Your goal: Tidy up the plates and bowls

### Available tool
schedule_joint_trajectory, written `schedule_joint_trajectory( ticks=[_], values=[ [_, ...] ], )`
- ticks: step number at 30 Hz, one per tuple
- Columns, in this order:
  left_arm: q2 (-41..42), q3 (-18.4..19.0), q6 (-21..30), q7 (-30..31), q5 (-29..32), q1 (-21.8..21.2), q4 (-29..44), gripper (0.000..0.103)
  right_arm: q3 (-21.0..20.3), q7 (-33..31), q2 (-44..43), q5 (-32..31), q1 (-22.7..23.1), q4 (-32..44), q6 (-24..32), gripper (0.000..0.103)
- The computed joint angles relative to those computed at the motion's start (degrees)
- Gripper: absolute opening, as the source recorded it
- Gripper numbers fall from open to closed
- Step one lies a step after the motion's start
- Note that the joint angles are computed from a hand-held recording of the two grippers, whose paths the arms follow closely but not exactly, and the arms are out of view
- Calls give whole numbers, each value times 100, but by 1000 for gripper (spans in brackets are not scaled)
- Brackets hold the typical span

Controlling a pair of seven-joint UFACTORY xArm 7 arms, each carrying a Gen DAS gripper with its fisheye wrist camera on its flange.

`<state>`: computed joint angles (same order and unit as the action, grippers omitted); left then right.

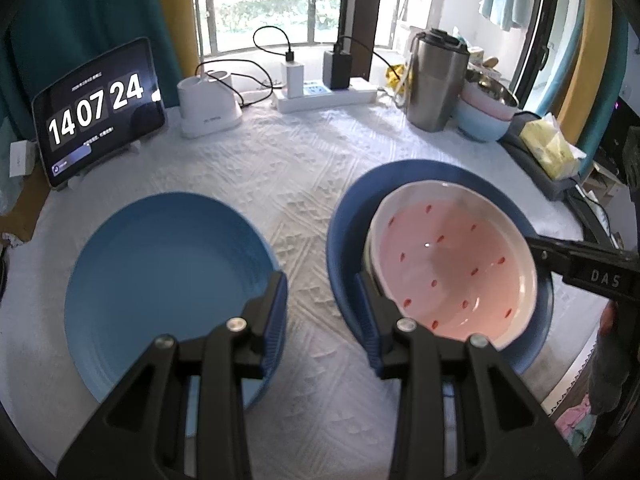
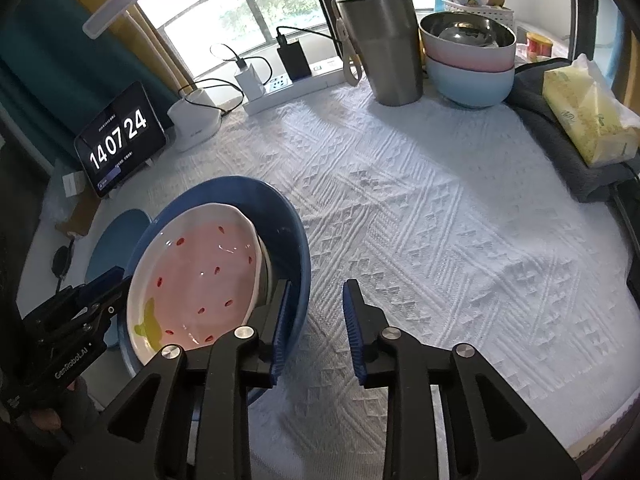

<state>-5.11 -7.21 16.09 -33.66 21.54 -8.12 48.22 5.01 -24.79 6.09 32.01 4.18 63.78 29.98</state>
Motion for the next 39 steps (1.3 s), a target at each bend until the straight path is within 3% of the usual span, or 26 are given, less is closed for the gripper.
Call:
schedule_joint_trajectory(
  ticks=[4, 8, 11, 15, 20, 23, 27, 31, 35, 39],
  values=[
    [-11, -35, -150, -275, 353, 75, -68, 38, 9, -8, 37, -60, 10, -44, -184, 38],
    [-39, -115, -231, -826, 991, 213, -114, 44, 11, 40, 62, -100, 1, -125, -420, 51],
    [-29, -84, -331, -926, 998, 221, -149, 45, 23, 75, 65, -104, -7, -173, -540, 55],
    [20, -65, -411, -1074, 1039, 247, -137, 47, -51, 842, 37, -743, 121, -367, -945, 65],
    [100, -56, -333, -1268, 1199, 223, -51, 47, -31, 1311, 4, -1219, 180, -587, -1441, 65],
    [156, 25, -386, -1118, 898, 154, -42, 47, 89, 1108, 11, -830, 69, -626, -1551, 65],
    [248, 148, -517, -521, -51, 31, -68, 47, 298, 438, 29, 113, -71, -677, -1761, 65],
    [286, 140, -565, -677, 118, 58, -40, 46, 277, 319, 55, 198, -19, -658, -1822, 64],
    [281, 132, -653, -820, 372, 82, -63, 44, 358, 22, 36, 471, -28, -676, -1883, 51],
    [291, 109, -737, -910, 549, 78, -61, 32, 414, -284, 14, 808, -2, -688, -1934, 36]
  ],
)
